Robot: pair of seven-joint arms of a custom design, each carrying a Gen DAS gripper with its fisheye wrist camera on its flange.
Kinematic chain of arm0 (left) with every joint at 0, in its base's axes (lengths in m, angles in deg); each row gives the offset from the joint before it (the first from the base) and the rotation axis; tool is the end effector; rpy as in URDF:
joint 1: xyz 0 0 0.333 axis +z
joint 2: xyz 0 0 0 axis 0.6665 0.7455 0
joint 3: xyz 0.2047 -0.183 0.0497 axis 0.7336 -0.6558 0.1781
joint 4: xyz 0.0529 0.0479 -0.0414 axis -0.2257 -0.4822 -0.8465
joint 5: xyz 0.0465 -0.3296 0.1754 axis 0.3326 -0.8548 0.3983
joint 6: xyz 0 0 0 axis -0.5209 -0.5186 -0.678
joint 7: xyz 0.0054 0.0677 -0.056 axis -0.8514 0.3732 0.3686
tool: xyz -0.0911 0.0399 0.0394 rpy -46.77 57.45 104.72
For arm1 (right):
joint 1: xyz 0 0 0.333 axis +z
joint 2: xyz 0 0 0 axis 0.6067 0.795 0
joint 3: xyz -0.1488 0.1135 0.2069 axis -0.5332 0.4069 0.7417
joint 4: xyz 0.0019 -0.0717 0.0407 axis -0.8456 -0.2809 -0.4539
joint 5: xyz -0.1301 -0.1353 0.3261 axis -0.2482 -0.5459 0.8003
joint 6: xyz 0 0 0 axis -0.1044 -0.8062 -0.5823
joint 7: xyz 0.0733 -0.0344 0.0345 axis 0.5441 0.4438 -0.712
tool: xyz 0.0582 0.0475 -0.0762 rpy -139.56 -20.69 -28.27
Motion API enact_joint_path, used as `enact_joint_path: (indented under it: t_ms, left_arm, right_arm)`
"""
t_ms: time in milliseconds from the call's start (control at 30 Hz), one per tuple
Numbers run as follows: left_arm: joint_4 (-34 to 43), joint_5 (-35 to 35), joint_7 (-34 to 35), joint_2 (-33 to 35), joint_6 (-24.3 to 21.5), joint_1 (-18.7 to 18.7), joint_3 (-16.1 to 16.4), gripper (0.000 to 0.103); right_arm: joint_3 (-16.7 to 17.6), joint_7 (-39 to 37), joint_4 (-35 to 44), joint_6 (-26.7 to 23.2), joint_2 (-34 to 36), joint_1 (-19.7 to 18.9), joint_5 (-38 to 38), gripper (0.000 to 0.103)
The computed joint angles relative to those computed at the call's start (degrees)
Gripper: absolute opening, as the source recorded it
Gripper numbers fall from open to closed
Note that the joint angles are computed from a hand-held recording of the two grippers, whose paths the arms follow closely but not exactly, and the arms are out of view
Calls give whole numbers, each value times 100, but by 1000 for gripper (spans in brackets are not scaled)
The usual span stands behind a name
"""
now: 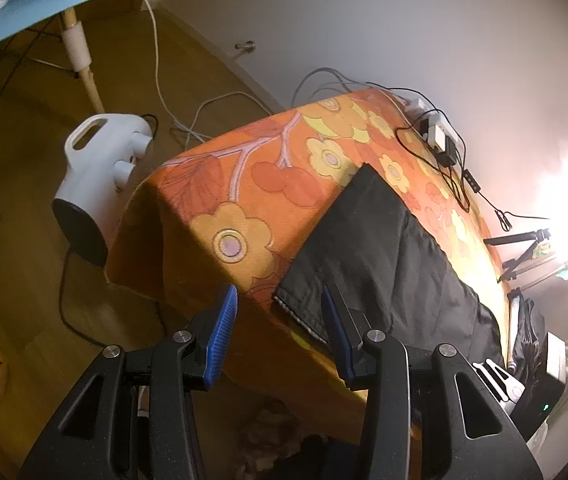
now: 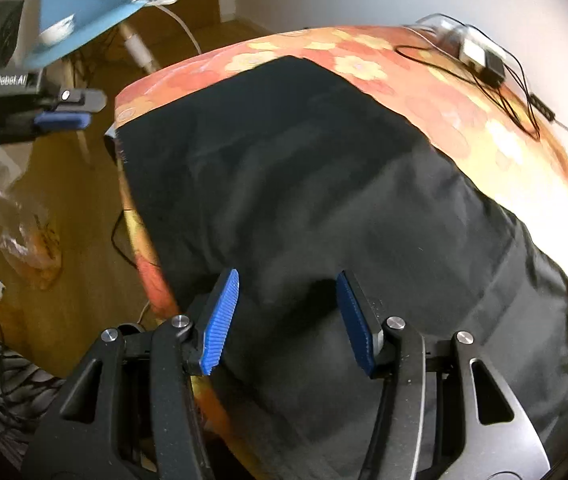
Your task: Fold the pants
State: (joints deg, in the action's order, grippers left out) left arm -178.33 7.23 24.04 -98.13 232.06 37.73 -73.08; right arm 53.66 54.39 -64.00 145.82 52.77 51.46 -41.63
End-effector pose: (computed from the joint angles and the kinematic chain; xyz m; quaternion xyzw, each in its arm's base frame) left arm 0.4385 -0.1263 0.4109 -0.8462 0.4228 -0.3182 0.0628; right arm 0.5325 0.2338 0.3461 -0.8890 0.3708 -0.1436 0.2273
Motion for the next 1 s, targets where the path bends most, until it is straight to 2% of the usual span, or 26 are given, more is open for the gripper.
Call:
enact_joint_path:
  t_ms: [233, 300, 367, 467, 667, 767, 933, 1000]
  left_arm:
    - [228, -646, 663, 482, 115, -444, 408, 42]
    - [305, -832, 838, 614, 172, -503, 442, 42]
    - [317, -741, 761, 645, 245, -384, 321, 45]
    - [283, -730, 715, 653, 451, -345, 266, 46]
    - [372, -306, 498, 720, 472, -105, 81, 46]
    - [507, -517, 799, 879, 451, -315, 261, 46]
    - [623, 241, 314, 1028, 531, 17, -44, 46]
    - [655, 356, 297, 1087, 599, -17, -32, 46]
  right_arm:
    - [-265, 546, -87, 27, -85, 57, -561, 49]
    - [-265, 634, -168, 78, -147, 65, -661, 48]
    - [-253, 687, -178, 70, -164, 54, -685, 48]
    - [-163, 511, -102, -125, -169, -48, -367, 48]
    - [-205, 514, 99, -437, -119, -39, -202, 48]
    - [-126, 325, 359, -664, -60, -118, 267, 48]
    - [-26, 232, 943, -901, 114, -117, 867, 48]
    - [3, 289, 1248, -1064, 251, -93, 1025, 48]
